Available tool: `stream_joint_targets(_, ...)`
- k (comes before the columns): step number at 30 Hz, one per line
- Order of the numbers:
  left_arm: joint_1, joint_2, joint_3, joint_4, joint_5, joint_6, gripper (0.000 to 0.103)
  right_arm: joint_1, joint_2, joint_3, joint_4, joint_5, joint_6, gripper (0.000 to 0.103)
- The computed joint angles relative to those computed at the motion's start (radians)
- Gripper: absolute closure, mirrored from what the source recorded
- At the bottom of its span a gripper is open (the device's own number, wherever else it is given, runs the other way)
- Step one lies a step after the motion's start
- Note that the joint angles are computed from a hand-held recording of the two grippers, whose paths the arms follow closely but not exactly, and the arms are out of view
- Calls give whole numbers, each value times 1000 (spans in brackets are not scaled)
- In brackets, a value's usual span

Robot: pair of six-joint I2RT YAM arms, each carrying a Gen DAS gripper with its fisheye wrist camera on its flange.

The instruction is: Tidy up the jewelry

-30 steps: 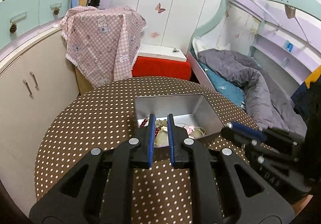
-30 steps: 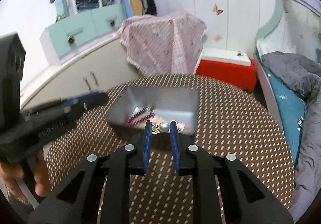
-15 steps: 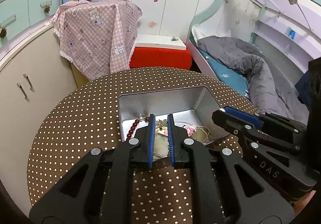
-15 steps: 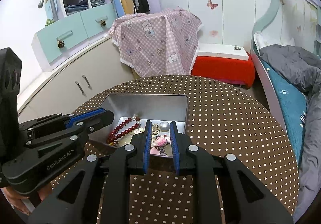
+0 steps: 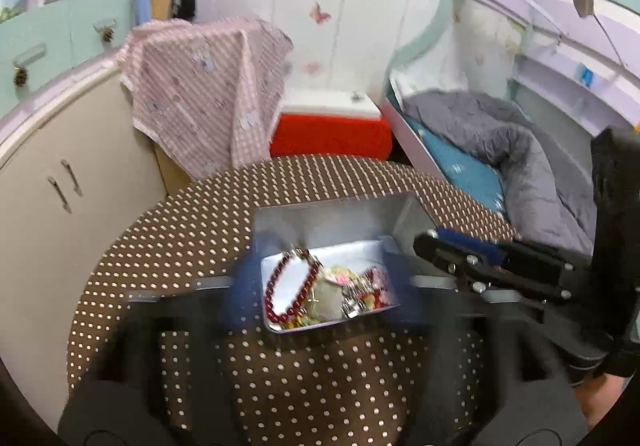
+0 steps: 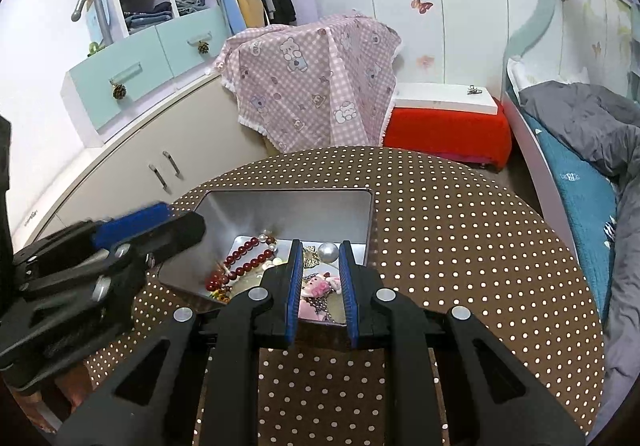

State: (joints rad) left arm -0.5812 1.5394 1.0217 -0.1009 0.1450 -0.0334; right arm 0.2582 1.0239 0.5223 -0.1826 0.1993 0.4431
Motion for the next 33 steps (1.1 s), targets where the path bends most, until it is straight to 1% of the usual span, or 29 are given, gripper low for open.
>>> stream_joint_targets(2,-1,-9,-1,0,-15,6,33,-2,3,2,1,-3,-3,86)
stream_joint_targets(9,35,-49,-10,-9,1,-16,33,3,-3,11,11,-3,-2,86)
stream_joint_targets(10,40,-57,-13,-10,1,-17,32,5,-14,10,13,-2,1,85)
stream_joint_targets(11,46,-70,-18,-9,-4,-16,30,11,-24,9,14,5,6,74)
stream_joint_targets(12,49,-83,-25,-6,-11,-16,28,15,-40,7,10,13,10,67)
stream_joint_targets(13,53,-98,-33,-2,-18,-16,25,26,-61,9,-4,31,17,57)
stream_joint_targets(16,69,-156,-67,13,-35,-19,22,55,-104,24,-51,64,29,56)
stream_joint_targets(19,96,-227,-107,9,-45,-24,18,118,-187,40,-130,132,57,56)
stream_joint_targets(22,116,-309,-150,-5,-62,-28,15,200,-260,55,-205,225,89,53)
stream_joint_targets(24,121,-367,-179,-15,-76,-24,14,304,-316,73,-277,334,128,50)
stream_joint_targets(25,122,-405,-196,-23,-89,-18,14,372,-339,83,-317,406,158,49)
stream_joint_targets(27,122,-484,-228,-44,-107,-14,13,486,-358,107,-385,517,217,46)
stream_joint_targets(28,125,-529,-243,-58,-107,-9,12,588,-364,126,-445,617,280,45)
stream_joint_targets(30,129,-601,-264,-87,-115,-1,11,757,-334,171,-578,776,428,42)
stream_joint_targets(31,121,-644,-276,-104,-129,1,10,851,-299,204,-682,859,546,39)
stream_joint_targets(32,111,-695,-290,-125,-144,3,9,923,-261,234,-782,917,664,38)
stream_joint_targets(33,107,-736,-300,-142,-154,6,9,1008,-199,278,-937,973,845,38)
